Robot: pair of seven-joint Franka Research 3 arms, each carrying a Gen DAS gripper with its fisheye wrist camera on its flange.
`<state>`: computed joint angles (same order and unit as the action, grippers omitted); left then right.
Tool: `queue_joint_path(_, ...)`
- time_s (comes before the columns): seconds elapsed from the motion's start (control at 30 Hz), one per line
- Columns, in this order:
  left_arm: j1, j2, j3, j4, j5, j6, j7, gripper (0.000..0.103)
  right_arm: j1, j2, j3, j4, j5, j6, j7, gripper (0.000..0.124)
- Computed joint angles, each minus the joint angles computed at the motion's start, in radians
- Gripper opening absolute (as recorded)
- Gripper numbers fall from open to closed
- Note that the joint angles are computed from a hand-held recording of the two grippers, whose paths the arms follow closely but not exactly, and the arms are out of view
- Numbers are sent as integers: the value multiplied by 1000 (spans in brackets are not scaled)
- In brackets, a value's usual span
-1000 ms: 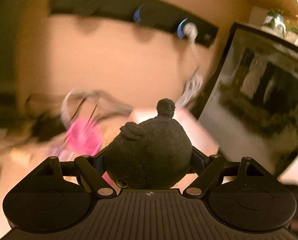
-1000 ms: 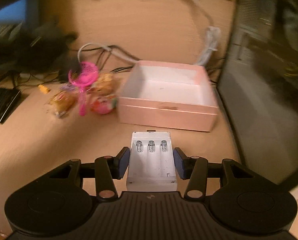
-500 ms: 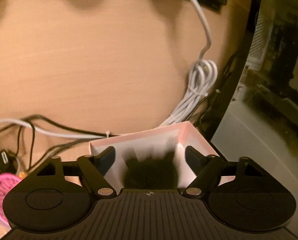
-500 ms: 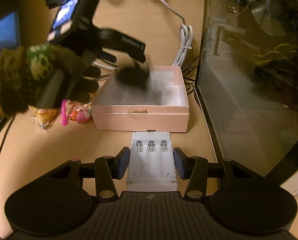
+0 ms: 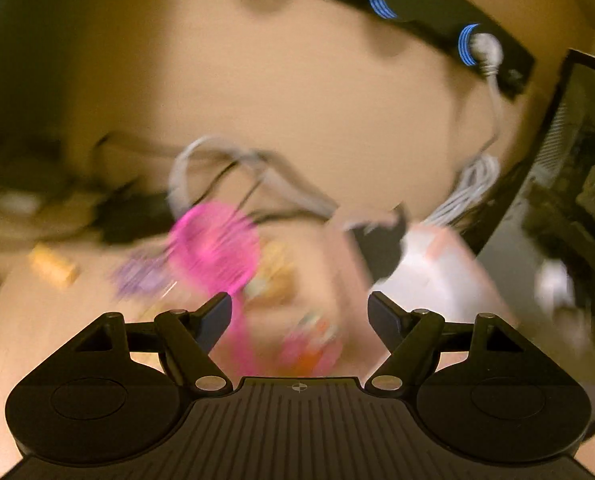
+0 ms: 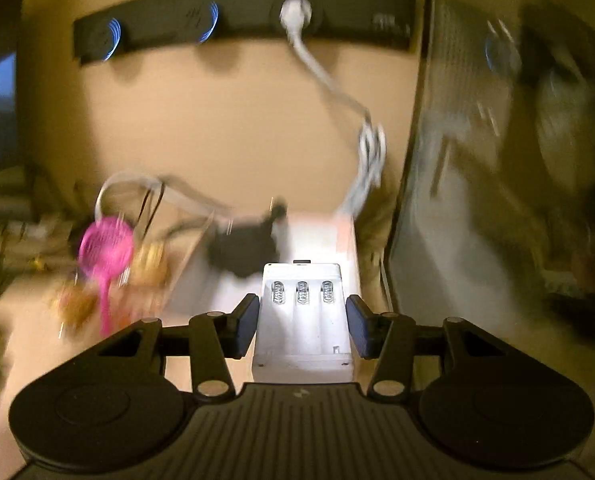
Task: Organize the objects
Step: 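Carry the plush toy into the pink box while the right tool drops the battery holder in, then grasp the pink pig toy with the left tool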
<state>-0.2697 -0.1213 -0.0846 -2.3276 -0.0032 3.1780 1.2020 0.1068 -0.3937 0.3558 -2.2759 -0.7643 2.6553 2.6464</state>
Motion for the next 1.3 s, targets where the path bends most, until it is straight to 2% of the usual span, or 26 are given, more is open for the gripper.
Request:
queue_joint_path(0.07, 25, -66, -5, -85, 8, -14, -30, 80, -59, 90, 40, 101, -112, -17, 70, 47)
queue_joint_path(0.13, 0, -119, 34, -148, 2, -35, -19, 80, -74, 185, 51, 194, -207, -53, 112, 50)
queue_joint_path(0.2, 2, -160, 45, -190, 14, -71, -13, 80, -54, 249, 35, 250, -210, -96, 91, 70)
queue_joint_path(0.23, -10, -181, 63, -211, 13, -83, 5, 80, -39, 260, 26, 257, -196, -113, 89, 73)
queue_joint_path(0.33, -41, -212, 104, -250, 3, -111, 63, 80, 19, 216, -28, 176, -79, -49, 62, 84)
queue_joint_path(0.47, -79, -195, 134, -241, -44, -110, 125, 80, 102, 142, -63, 61, -33, -56, 51, 86)
queue_joint_path(0.57, -149, -160, 180, -214, -95, -70, 207, 80, 140, 95, -66, -4, 15, -60, 40, 88)
queue_joint_path(0.77, -229, -23, 196, -68, -168, -33, 347, 80, 150, 21, -35, -99, 79, -61, 59, 96)
queue_joint_path(0.83, -174, 48, 135, 9, -107, -62, 317, 80, 157, 4, -27, -120, 114, -70, 42, 96)
queue_joint_path(0.87, -129, 92, 98, 58, -1, -87, 242, 80, 156, 1, -21, -125, 126, -75, 37, 96)
queue_joint_path(0.97, -88, 177, 63, 152, 145, -141, 163, 80, 157, -22, -3, -151, 150, -86, 30, 96)
queue_joint_path(1.1, -42, 245, 13, 222, 176, -167, 180, 75, 154, -67, 18, -190, 176, -98, 34, 97)
queue_joint_path(1.2, -20, 273, -5, 252, 229, -164, 137, 52, 148, -91, 31, -209, 194, -120, 31, 97)
queue_joint_path(1.23, -12, 276, -11, 258, 241, -170, 117, 52, 146, -98, 33, -215, 201, -126, 30, 97)
queue_joint_path(1.3, 41, 256, -69, 241, 175, -172, 152, 51, 140, -108, 37, -224, 210, -134, 30, 98)
